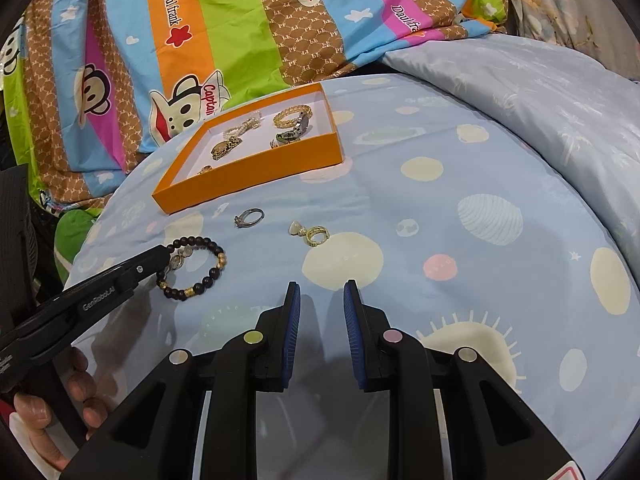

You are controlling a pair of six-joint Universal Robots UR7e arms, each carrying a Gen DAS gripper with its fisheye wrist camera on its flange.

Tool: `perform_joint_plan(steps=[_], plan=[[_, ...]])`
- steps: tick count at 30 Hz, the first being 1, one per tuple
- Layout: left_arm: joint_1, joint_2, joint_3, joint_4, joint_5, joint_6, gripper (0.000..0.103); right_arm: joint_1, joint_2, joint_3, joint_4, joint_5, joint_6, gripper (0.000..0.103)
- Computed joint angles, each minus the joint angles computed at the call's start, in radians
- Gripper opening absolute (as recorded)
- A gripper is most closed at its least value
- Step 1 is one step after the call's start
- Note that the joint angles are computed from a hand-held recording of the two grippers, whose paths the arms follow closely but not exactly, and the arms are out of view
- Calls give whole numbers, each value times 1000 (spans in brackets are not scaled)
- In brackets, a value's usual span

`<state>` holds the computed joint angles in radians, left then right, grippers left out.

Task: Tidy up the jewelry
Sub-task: 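Move the left tool to the black bead bracelet and grasp it, then grasp the pearl-drop gold earring with the right tool while the left tool holds the bracelet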

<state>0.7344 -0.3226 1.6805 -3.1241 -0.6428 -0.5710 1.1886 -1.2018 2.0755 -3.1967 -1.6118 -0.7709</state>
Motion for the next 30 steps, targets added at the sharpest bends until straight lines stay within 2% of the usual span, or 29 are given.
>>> perform_joint_plan(steps=[7, 12, 23, 30], plan=[[-27, -18, 58, -64, 4, 10, 8, 4, 4, -4, 3, -1, -1, 22], [-38, -33, 95, -64, 28, -2, 8, 17, 23, -19, -5, -7, 1, 22], [-25, -44, 115, -37, 34, -54, 8, 70, 113, -122, 2, -73, 16, 22], [-24, -43, 113, -35, 30, -53, 8, 84, 134, -139, 9, -116, 5, 24]])
